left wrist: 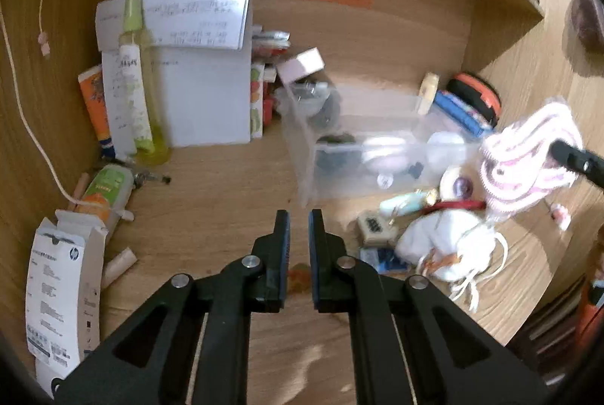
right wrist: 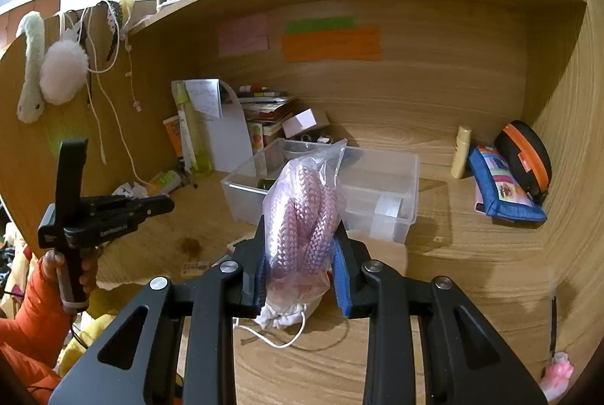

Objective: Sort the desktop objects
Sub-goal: 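Lift the bagged rope with the right gripper while the left grasps the beige eraser, then carry the rope bag and eraser over the clear box and release them inside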

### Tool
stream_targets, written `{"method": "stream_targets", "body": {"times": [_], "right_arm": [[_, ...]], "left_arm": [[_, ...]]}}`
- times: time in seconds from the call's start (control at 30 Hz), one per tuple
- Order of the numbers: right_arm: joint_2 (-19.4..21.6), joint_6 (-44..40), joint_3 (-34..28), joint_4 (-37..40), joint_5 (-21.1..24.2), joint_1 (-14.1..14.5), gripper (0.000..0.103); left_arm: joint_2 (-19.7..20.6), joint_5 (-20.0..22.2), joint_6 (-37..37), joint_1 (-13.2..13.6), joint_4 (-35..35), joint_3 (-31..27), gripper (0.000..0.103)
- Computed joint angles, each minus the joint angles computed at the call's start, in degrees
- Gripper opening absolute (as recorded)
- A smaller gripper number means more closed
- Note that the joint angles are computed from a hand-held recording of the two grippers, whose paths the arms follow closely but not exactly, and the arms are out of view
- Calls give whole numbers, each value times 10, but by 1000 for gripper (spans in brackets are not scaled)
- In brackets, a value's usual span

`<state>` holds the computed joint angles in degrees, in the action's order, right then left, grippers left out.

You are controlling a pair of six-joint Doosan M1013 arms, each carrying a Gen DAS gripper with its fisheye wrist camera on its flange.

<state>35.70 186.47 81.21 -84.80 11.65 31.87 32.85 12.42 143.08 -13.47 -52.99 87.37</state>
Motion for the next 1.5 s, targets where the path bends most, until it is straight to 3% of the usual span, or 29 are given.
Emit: {"method": "stream_targets", "body": {"times": [0.07,0.17,0.33,0.47,0.6,0.77,0.93,1.17,1.37,1.5], "right_arm": [[1,0,0,5,-7,-3,26],[5,-40,-3,54,-21,-8,26],[11,-162,-9,190,-48,-17,26],[10,-150,-6,172,-48,-17,26],[8,-147,-5,166,-46,-17,26],[2,-51,-4,60,-43,-16,26],[2,-41,-10,42,-35,-18,26],[7,-82,-27,72,-32,-24,26],[15,-125,-48,107,-36,-32,26],[23,-194,-65,177,-39,-40,26]], "left_arm": [[4,26,-36,3,36,-4,10],[10,82,-9,5,31,-7,12],[13,107,13,-7,60,-6,13],[22,110,-31,-18,126,-16,38],[27,99,-81,-24,183,-22,46],[37,107,-120,-22,213,-32,45],[33,103,-108,-21,203,-28,26],[25,82,-99,-23,190,-25,23],[21,68,-70,-21,139,-35,23],[20,57,-41,-19,97,-49,23]]}}
